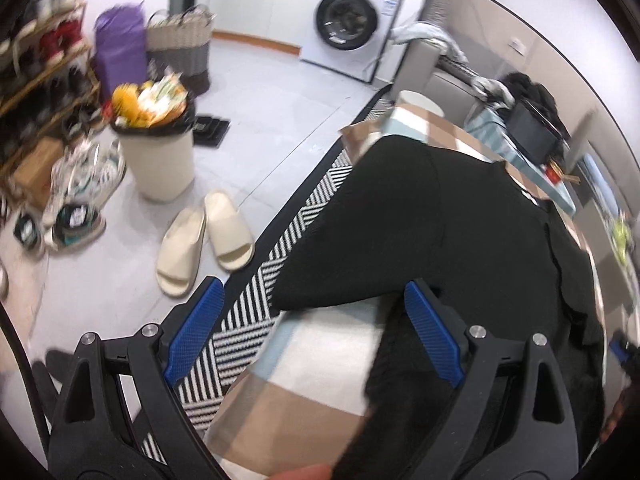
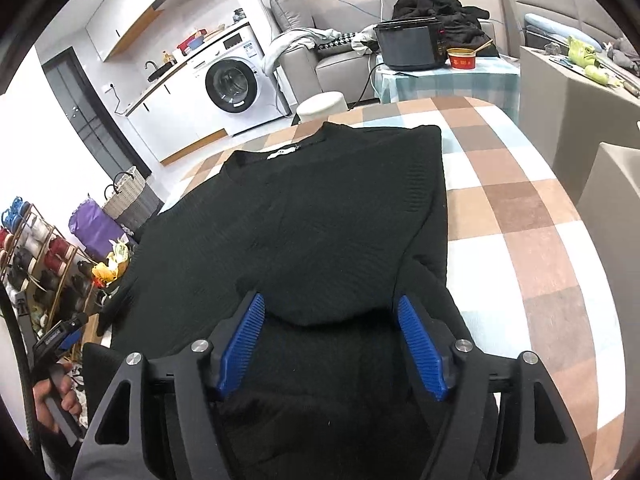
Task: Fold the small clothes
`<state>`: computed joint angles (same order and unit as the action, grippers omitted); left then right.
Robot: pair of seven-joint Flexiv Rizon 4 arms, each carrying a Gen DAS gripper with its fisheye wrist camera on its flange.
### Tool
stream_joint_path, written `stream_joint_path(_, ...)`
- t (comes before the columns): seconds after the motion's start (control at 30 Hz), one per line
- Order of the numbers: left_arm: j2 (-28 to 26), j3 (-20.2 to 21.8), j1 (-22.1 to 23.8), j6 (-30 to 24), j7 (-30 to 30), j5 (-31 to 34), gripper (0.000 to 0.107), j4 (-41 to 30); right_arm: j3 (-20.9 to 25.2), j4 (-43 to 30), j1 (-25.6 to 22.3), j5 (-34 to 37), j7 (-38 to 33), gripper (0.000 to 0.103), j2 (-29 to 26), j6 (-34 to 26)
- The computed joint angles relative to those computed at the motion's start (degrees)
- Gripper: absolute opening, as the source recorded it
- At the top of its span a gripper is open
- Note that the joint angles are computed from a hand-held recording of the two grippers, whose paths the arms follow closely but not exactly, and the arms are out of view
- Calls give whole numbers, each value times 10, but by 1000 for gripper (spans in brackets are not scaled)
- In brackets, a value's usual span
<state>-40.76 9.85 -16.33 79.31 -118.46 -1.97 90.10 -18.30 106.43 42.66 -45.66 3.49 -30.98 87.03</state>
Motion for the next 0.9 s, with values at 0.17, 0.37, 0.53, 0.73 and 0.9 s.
stream_joint_path(0.17, 8, -94, 82, 47, 47, -55, 90, 54, 4, -6, 4, -2, 3, 71, -1, -8)
stream_joint_path(0.37, -23, -237, 194, 77, 116, -128, 88, 74, 12, -11, 3, -3, 15, 71, -5, -9)
stream_joint_path(0.53, -80, -339, 259, 80, 183, -207, 79, 50, 30, -18, -6, 9, 9, 71, -8, -19)
stream_joint_path(0.73, -143, -412, 291, 74, 249, -250, 35, 2, 32, -17, -7, 4, 18, 71, -5, -32)
stream_joint_path(0.9, -141, -326, 220, 108, 239, -240, 16, -46, 29, -14, -6, -16, 43, 71, 0, -39)
